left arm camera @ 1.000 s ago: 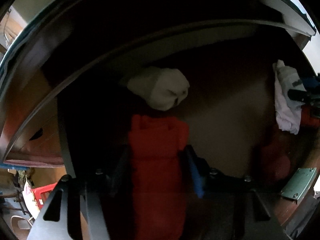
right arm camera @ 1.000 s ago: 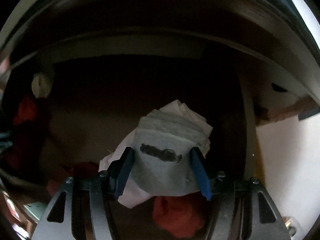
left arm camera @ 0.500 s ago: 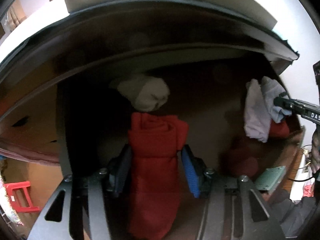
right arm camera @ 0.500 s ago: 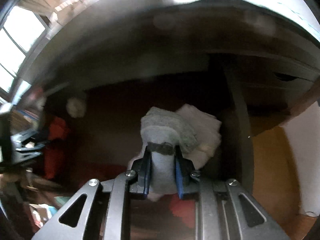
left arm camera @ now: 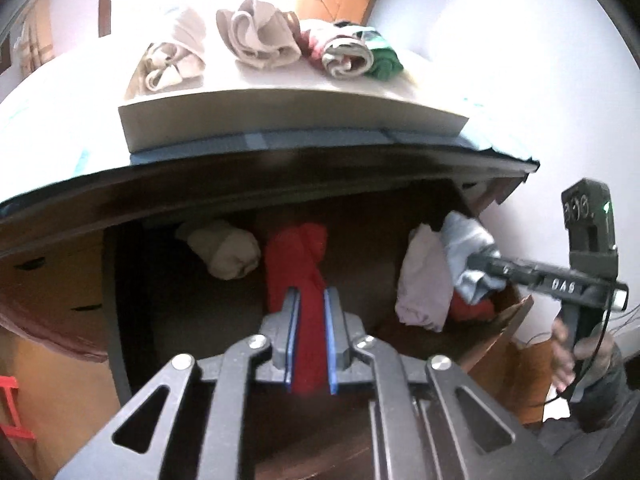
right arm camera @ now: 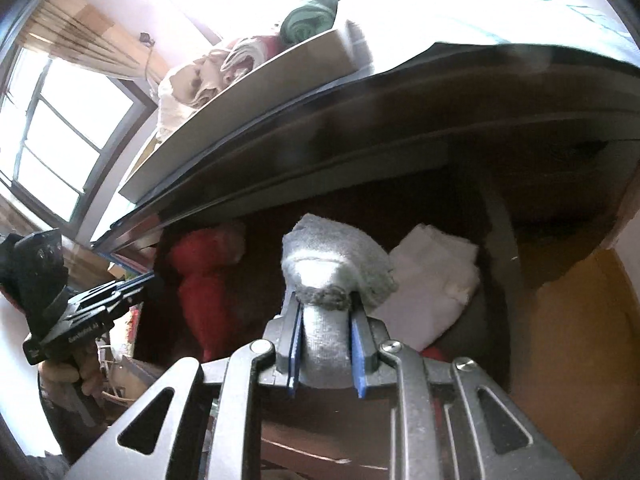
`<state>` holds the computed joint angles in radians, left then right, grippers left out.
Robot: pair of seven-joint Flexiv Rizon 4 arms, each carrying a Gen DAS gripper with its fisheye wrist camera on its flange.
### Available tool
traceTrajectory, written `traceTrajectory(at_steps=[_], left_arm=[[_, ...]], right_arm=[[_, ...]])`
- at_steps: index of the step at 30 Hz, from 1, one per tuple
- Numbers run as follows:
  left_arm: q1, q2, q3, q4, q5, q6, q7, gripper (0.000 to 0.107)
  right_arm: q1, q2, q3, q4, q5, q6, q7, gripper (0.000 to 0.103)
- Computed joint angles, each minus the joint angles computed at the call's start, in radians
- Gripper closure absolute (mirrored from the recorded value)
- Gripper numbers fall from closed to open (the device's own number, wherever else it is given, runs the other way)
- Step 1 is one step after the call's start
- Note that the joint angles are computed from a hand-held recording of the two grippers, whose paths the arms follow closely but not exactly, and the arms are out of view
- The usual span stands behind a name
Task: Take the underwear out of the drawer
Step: 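Lift the grey sock and red cloth up out of the drawer with both tools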
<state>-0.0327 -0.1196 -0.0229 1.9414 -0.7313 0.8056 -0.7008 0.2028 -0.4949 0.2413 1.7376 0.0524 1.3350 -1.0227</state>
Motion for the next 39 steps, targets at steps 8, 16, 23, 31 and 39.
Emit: traceTrajectory(at_steps=[8,16,23,31,39], left_arm=[[-0.015,-0.039,-0.010,-0.028,0.142,0.002,-0.077,0.077],[-0.087,-0.189,-0.017,-0.192,0.500,-0.048,-0.183,0.054],[-0.112,-0.254,-0.008,-0.271,0.639,-0.064,-0.248,0.054],[-0.106,-0.269,-0.007,-0.279,0.665,-0.079,-0.276,0.067],[-0.040,-0.151,-0.045,-0.118,0.411,-0.017,-0.177,0.069]], right_arm=[[0.061,-0.004,-0.034,0.024,-0.072,0.023,0.046,0.080],[0.083,0.033,-0.067,0.081,-0.108,0.069,0.087,0.080],[0.071,0.043,-0.065,0.100,-0.128,0.095,0.117,0.080],[0.061,0.034,-0.048,0.091,-0.113,0.095,0.129,0.080],[0.093,0.055,-0.085,0.122,-0.141,0.132,0.185,0.080]])
